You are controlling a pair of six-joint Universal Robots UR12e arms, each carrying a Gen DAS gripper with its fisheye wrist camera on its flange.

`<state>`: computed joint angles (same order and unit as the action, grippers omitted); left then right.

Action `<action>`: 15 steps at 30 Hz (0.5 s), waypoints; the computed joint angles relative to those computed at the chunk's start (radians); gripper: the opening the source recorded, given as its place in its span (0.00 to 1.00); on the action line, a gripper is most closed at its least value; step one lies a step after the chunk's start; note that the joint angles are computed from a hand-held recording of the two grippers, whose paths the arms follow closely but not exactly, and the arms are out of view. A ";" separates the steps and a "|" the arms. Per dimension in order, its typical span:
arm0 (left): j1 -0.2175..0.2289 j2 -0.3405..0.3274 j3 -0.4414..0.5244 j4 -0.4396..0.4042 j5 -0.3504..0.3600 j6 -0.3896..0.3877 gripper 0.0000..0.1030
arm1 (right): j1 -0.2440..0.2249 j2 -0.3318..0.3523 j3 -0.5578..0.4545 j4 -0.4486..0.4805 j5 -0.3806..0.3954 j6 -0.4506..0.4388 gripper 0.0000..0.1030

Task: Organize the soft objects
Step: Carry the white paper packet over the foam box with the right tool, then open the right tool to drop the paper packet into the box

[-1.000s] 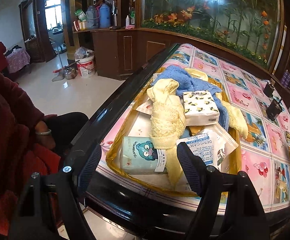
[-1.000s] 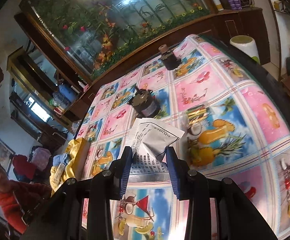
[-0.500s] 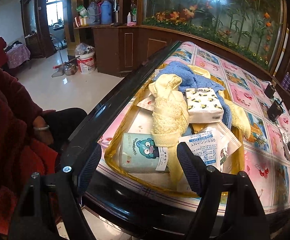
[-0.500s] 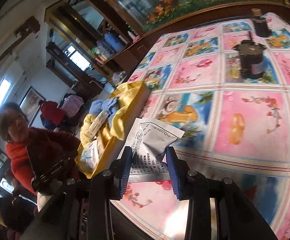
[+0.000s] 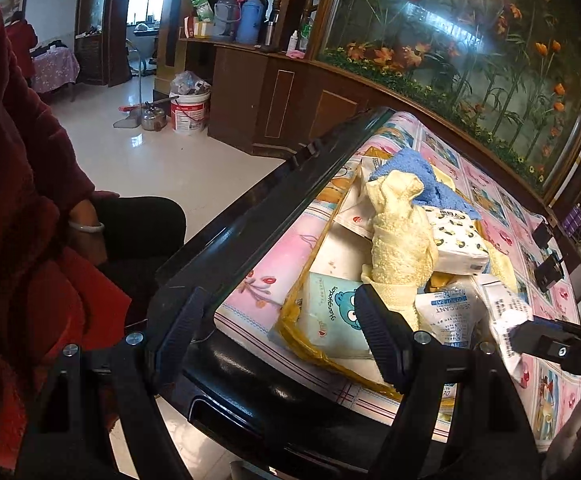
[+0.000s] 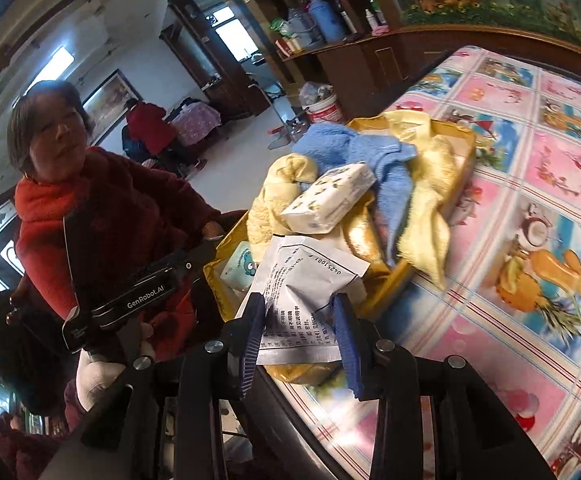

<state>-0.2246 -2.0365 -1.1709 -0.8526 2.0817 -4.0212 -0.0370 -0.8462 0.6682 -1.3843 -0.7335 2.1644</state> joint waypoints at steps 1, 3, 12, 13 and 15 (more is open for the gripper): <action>0.001 0.003 -0.008 0.013 0.000 0.002 0.76 | 0.010 0.001 -0.002 0.001 -0.010 -0.008 0.35; 0.001 0.009 -0.025 0.044 0.003 0.001 0.76 | 0.027 0.009 -0.016 0.020 -0.029 -0.025 0.35; 0.011 0.031 -0.072 0.098 -0.002 -0.024 0.76 | 0.100 -0.015 0.050 -0.133 -0.145 -0.048 0.35; 0.012 0.031 -0.074 0.101 -0.005 -0.025 0.76 | 0.104 -0.016 0.054 -0.148 -0.153 -0.045 0.35; 0.012 0.032 -0.075 0.105 -0.003 -0.026 0.76 | 0.112 -0.022 0.069 -0.178 -0.169 -0.042 0.35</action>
